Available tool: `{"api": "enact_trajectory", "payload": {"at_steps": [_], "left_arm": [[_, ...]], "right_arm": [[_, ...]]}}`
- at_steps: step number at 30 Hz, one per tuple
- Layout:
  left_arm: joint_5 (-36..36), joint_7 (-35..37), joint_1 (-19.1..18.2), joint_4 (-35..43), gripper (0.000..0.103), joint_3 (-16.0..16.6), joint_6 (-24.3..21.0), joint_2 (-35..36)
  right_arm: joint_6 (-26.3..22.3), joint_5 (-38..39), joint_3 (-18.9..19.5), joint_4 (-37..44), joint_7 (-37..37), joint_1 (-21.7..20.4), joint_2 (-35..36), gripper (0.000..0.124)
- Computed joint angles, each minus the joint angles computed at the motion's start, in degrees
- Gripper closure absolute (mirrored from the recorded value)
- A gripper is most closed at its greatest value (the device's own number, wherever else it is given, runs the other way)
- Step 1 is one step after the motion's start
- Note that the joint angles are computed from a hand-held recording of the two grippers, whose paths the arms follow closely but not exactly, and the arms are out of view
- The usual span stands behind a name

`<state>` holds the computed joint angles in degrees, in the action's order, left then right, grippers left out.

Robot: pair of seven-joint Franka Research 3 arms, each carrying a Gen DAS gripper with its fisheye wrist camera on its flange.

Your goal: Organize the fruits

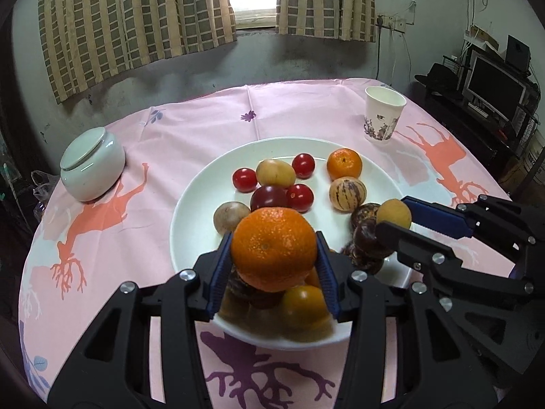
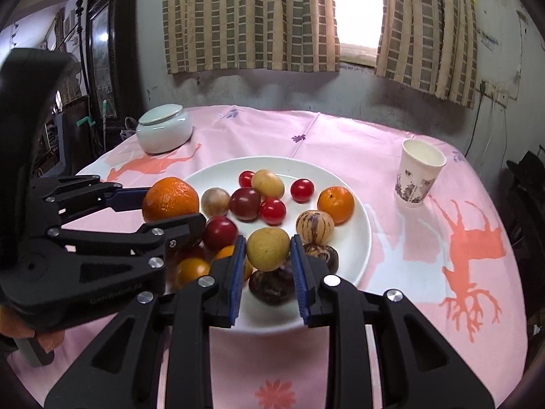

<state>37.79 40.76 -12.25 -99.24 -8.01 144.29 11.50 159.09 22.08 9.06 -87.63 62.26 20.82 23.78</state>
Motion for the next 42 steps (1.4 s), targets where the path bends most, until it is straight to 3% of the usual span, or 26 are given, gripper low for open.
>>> {"api": "enact_trajectory", "payload": {"at_steps": [1,3,5,7,14,19,27,30,34,38,42], "left_arm": [[1.50,-1.17,-0.34,0.79,0.052,0.41,-0.40,0.61],[4.52,-4.17,-1.05,1.73,0.025,1.23,-1.65,1.16],[5.49,-6.79,-0.62,0.61,0.016,1.56,0.37,0.39],[4.47,-6.35,0.02,0.12,0.015,1.20,0.92,-0.02],[2.76,-5.87,0.27,-3.09,0.011,0.11,-0.62,-2.55],[2.38,-6.59,0.43,-8.18,0.011,-1.07,-0.13,-6.65],[2.37,-11.12,1.30,-17.66,0.007,-3.49,1.80,-15.18],[4.60,-15.70,1.99,-20.92,0.002,-4.58,2.72,-18.35],[2.70,-15.63,2.45,-24.12,0.002,-5.26,4.51,-21.46],[2.88,-16.51,3.10,-26.04,0.002,-6.38,4.45,-23.07],[8.17,-20.36,3.94,-26.56,0.002,-8.47,2.11,-23.71]], "right_arm": [[-0.19,-1.19,-1.16,2.03,2.00,0.89,1.63,0.097],[-1.13,-4.31,-3.64,5.36,6.25,2.64,4.12,0.096],[-1.25,-8.08,-6.22,6.82,11.20,4.39,5.24,0.096],[-1.37,-7.36,-3.94,6.50,9.34,2.51,5.11,0.094],[-0.44,-6.43,-2.19,0.70,7.24,0.84,1.04,0.094],[2.98,-7.07,-2.77,-7.62,7.67,1.55,-4.81,0.076],[7.45,-7.01,-2.89,-19.67,9.93,1.62,-13.86,0.067],[8.07,-9.52,-3.71,-23.01,13.49,2.24,-16.52,0.067],[9.19,-9.62,-2.97,-26.84,14.47,1.93,-19.17,0.066],[10.64,-5.89,-1.75,-29.55,12.64,1.51,-20.70,0.066],[10.88,-5.88,-1.68,-30.15,12.43,1.73,-20.69,0.066]]}}
